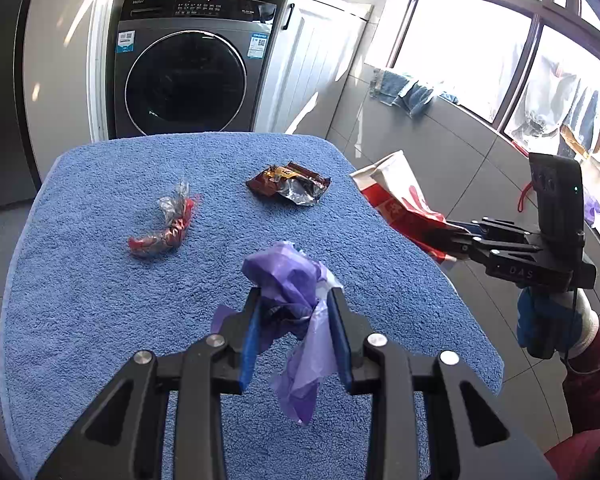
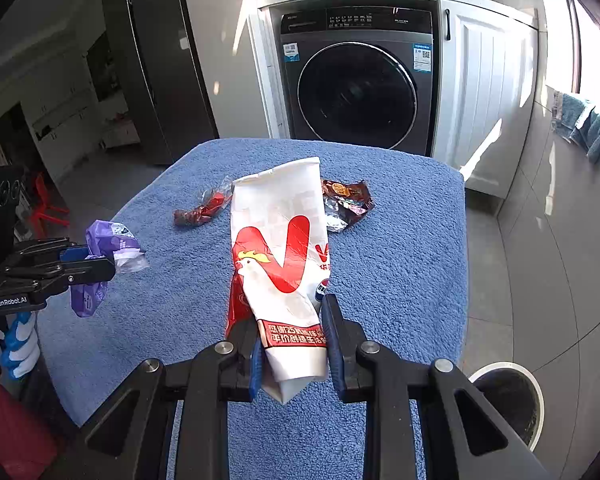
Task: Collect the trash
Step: 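Carry the purple wrapper and snack bag over the bin and open both tools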
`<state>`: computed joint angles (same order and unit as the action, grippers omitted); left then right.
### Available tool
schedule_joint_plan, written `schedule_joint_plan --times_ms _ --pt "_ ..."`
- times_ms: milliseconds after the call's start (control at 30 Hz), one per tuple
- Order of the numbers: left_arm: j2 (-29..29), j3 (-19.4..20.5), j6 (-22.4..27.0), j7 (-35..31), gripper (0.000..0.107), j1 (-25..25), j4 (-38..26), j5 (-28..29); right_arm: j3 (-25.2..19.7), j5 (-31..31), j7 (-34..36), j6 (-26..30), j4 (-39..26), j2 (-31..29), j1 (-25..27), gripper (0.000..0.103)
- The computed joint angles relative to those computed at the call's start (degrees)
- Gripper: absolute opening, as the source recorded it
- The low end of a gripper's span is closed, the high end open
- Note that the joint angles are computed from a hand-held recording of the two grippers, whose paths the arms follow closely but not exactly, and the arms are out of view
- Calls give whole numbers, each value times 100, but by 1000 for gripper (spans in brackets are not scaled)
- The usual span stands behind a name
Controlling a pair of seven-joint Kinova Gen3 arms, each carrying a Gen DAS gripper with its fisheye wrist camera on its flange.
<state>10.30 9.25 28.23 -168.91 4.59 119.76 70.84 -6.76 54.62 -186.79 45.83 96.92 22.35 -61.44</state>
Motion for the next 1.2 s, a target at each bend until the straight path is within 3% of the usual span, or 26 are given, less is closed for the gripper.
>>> schedule_joint_plan --times_ms 167,367,433,567,633,900,1200 --pt "173 186 -113 762 30 374 -522 -815 183 240 -1165 499 767 -506 -520 24" --pt "664 171 -209 1834 30 1362 -1415 -2120 397 195 -2563 1128 1715 -1038 -1182 24" --pt "884 148 -159 2240 30 1727 -1773 -2586 152 165 -3029 1368 1974 -1178 -1125 24" --pt "1447 -106 213 3089 30 2559 -2682 -3515 -909 -11 -3878 1777 2467 -1389 -435 24" --pt "1801 -136 442 3551 30 2899 -3213 -3971 -1193 -151 -4171 1817 2665 -1445 -215 24" --pt "3328 417 1298 5219 33 3584 -5337 -5631 -1416 -221 -5496 921 3833 -1617 342 25" --pt "4858 550 2474 6158 35 4153 -7726 -6237 -1085 492 -6346 -311 4621 -1348 937 27"
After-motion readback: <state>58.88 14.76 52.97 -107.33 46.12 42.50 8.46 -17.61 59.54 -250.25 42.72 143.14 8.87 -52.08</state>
